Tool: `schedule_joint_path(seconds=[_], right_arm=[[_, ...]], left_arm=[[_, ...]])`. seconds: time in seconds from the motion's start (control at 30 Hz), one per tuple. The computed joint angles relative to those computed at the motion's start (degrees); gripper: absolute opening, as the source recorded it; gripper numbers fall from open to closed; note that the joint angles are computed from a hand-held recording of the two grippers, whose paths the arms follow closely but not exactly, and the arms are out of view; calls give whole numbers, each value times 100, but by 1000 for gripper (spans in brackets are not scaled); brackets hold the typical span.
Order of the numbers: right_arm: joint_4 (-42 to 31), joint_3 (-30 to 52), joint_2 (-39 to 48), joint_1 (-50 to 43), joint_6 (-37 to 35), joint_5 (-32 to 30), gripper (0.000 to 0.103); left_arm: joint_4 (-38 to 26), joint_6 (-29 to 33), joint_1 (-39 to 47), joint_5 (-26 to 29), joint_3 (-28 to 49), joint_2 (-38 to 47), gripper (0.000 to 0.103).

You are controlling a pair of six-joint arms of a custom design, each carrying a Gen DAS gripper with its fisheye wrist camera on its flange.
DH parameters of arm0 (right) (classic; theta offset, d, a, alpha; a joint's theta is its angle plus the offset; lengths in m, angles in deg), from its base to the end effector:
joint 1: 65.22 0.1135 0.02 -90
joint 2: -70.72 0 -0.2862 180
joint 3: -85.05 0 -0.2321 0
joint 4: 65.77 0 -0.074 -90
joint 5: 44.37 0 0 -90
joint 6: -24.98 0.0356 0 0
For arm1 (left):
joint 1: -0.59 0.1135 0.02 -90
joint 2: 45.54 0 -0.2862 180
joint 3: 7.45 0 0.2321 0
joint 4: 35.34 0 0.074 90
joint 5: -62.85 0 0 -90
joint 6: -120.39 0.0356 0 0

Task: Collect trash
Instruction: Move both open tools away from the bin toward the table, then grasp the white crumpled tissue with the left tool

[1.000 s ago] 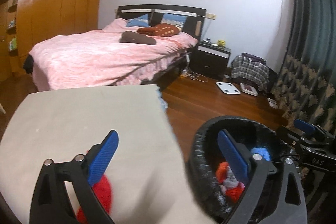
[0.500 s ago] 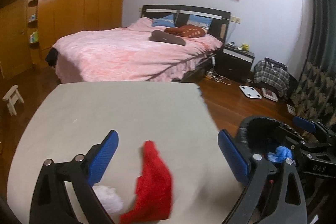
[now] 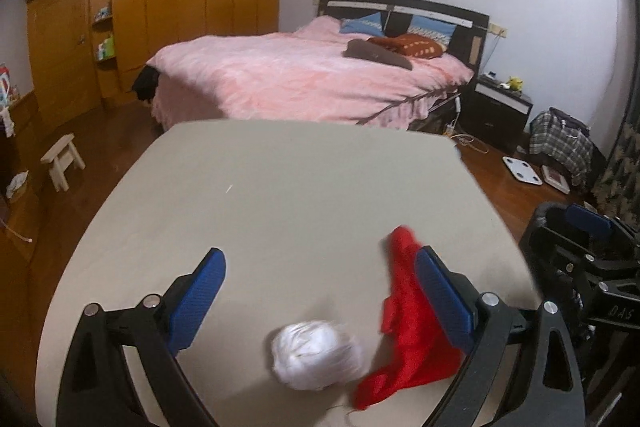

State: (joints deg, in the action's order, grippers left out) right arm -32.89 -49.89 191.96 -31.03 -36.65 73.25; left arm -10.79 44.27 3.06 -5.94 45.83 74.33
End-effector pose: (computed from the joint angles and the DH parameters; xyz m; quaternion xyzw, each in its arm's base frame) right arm 0.2580 0.1553 0.0604 0.0492 0.8952 0.0125 0.4427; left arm 0.3346 0.0015 0.0769 0.1637 0.8862 -0.1096 0.4193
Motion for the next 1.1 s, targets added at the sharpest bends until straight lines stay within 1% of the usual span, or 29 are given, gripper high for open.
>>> schedule_joint_path(seconds=[0.17, 0.43, 0.53, 0.83, 1.0, 1.1], right_arm=[[-116, 311, 330, 42, 78, -66, 97], [-93, 395, 659, 135, 225, -58, 97], [-81, 426, 738, 158, 214, -52, 97], [-4, 432, 900, 155, 194, -109, 97], [4, 448, 960, 150, 189, -156, 97], [15, 469, 998, 152, 178, -153, 97]], left_arm=[[-57, 117, 210, 39, 133, 369, 94], [-118, 178, 351, -76, 306, 867, 94], [-228, 166, 368, -125, 421, 1036, 93], [-528, 183, 382, -16, 595, 1147, 92], [-788, 204, 432, 167, 659, 1147, 87], [-899, 262, 440, 282, 687, 1154, 78]])
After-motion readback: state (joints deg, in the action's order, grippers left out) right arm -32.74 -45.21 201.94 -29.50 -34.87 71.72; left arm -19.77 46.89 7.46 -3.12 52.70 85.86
